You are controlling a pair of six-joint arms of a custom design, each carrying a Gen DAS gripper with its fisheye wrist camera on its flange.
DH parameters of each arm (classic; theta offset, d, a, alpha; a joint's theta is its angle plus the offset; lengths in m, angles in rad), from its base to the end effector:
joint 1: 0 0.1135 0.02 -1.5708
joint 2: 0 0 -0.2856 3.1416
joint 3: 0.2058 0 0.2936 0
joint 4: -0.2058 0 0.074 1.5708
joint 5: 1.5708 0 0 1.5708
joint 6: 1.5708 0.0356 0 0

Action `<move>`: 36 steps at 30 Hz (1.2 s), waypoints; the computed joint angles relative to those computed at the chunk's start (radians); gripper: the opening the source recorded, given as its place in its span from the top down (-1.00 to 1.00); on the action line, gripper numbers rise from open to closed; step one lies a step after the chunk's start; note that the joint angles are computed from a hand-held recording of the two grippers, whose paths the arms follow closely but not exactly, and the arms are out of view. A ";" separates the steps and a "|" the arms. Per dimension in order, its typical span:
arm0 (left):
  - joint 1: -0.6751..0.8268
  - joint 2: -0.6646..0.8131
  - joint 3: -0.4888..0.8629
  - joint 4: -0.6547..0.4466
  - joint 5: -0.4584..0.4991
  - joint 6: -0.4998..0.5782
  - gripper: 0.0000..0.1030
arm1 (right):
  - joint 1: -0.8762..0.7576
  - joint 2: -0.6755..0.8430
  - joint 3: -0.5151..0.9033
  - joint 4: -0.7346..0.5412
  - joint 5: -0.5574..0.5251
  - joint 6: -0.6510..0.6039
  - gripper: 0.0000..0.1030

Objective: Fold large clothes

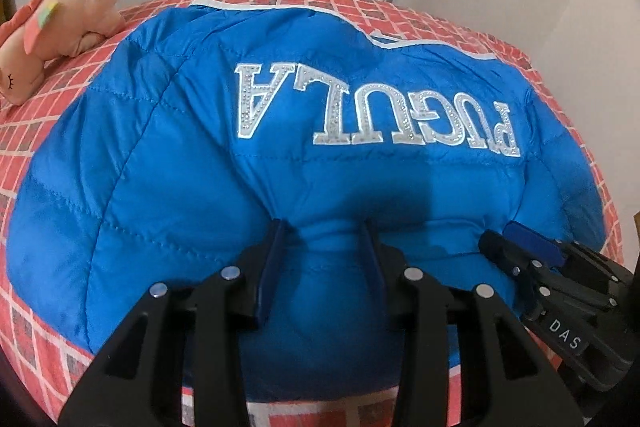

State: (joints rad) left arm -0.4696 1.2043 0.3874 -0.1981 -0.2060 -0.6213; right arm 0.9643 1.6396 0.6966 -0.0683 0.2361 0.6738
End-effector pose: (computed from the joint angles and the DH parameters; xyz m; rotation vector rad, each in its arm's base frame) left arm 0.1955 -0.0911 0.1192 -0.2691 2.5457 -0.1526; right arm 0.1862 0.2538 0.1090 -0.2856 2.5578 0.3315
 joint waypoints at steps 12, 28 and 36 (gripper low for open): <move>0.558 -0.416 0.078 -0.450 0.149 0.359 -0.27 | -0.357 -0.390 -0.018 -0.348 -0.139 -0.189 -0.37; 0.910 0.018 0.127 -0.244 0.504 0.508 -0.51 | -0.608 -0.015 0.099 -0.255 -0.467 -0.302 -0.72; 0.802 0.159 0.177 -0.157 0.459 0.443 -0.52 | -0.576 0.092 0.159 -0.221 -0.484 -0.291 -0.73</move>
State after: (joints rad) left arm 0.3321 1.3632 0.5640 -0.3549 0.2531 -0.1787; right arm 0.3881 1.7315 0.8557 -0.2896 -0.2475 0.3830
